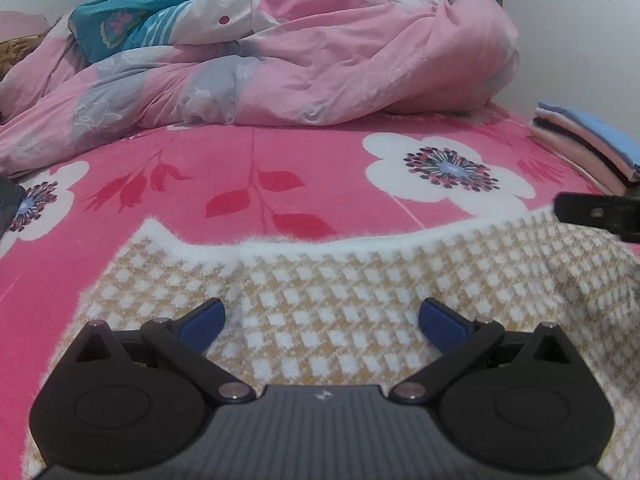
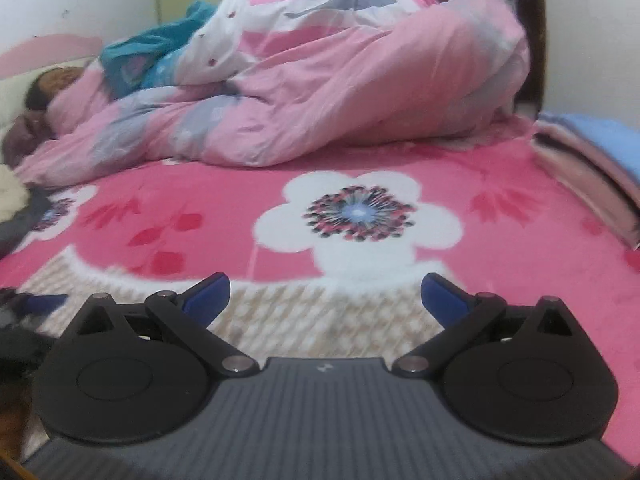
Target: Fold clothes
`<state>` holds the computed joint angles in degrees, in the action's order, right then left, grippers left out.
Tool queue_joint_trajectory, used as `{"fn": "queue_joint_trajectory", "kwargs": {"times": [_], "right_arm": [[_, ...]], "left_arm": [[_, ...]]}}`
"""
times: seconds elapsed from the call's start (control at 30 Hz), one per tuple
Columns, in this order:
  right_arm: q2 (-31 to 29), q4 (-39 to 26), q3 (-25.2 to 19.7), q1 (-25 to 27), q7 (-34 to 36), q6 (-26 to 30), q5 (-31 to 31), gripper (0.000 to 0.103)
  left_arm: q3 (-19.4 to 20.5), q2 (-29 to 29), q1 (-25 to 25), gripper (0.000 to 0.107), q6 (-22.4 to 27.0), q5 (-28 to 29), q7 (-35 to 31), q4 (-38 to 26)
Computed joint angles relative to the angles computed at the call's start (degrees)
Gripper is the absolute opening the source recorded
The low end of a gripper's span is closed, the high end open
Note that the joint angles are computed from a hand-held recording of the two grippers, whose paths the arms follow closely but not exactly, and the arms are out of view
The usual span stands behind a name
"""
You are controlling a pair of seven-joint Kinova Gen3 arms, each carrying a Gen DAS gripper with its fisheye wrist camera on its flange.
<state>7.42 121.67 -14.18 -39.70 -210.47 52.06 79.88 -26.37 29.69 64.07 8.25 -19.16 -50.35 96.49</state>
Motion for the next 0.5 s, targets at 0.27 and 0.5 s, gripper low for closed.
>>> {"fn": "queue_joint_trajectory", "kwargs": {"times": [0.27, 0.5], "right_arm": [[2.48, -3.23, 1.80, 1.19, 8.53, -1.68, -8.00, 0.100], [-0.65, 3.56, -0.57, -0.98, -0.69, 0.89, -5.48, 0.102]], "left_arm": [[-2.00, -0.01, 1.44, 0.103, -2.67, 1.54, -0.69, 1.59], [-2.75, 0.16, 1.92, 0.103, -3.30, 5.29, -4.18, 1.85]]}}
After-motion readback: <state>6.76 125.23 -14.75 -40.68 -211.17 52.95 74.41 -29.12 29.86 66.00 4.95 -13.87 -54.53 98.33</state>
